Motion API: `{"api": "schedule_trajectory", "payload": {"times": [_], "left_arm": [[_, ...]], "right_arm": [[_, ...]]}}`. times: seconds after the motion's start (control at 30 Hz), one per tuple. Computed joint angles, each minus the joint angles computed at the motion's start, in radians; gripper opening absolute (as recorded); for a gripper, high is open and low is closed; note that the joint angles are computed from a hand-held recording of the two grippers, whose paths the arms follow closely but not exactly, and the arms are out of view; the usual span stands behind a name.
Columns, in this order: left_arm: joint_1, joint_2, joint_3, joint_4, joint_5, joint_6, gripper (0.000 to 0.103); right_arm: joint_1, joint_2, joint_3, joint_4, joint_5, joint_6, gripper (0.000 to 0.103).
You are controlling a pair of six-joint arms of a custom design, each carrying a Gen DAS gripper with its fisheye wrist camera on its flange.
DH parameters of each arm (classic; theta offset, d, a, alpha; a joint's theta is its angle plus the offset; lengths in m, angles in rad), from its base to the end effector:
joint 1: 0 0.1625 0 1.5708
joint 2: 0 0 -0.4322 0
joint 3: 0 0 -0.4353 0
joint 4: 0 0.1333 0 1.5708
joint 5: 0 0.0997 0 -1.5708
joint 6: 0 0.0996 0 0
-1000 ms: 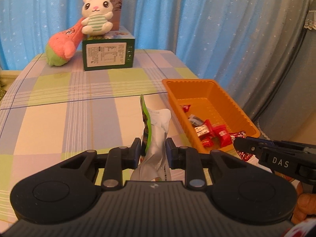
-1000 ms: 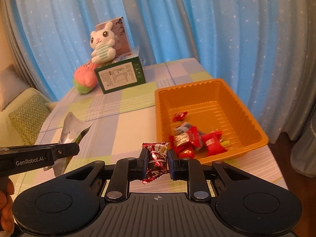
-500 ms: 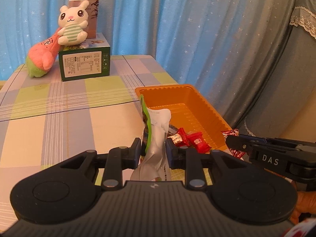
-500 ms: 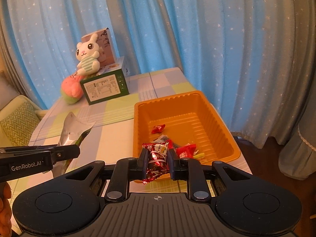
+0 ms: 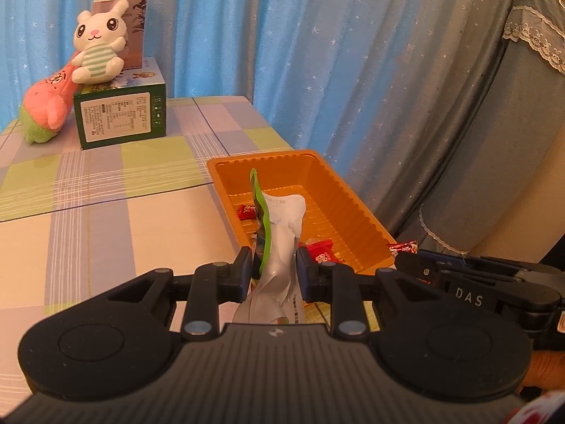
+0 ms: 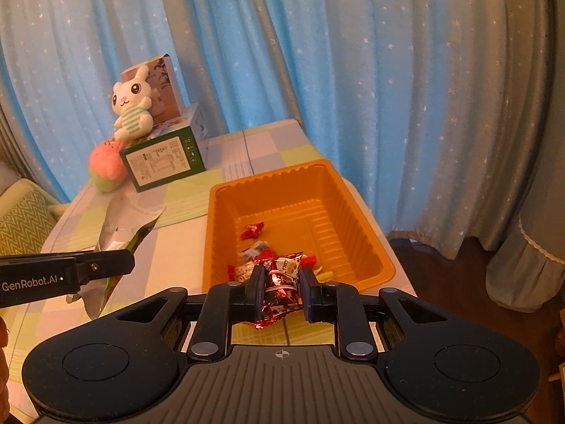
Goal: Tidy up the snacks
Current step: 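Lower both held items into the orange tray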
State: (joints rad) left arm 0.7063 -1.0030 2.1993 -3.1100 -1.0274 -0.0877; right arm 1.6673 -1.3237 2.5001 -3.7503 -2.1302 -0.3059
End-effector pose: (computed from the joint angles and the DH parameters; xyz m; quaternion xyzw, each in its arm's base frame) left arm -0.2713 -0.4743 0.0750 0.3171 0.8958 -0.2673 0.1597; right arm 0.1184 -0.3882 0.2184 0.0384 -0.8523 0.4343 0.2890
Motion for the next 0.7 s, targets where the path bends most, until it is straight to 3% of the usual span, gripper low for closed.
{"api": "schedule_trajectory", "payload": {"times": [0.7], "left_arm": [[0.024,0.110,-0.122,0.028,-0.061,0.023,0.024]], "right_arm": [[-0.068,0.001,-0.050,0.052,0.038,-0.077,0.022]]}}
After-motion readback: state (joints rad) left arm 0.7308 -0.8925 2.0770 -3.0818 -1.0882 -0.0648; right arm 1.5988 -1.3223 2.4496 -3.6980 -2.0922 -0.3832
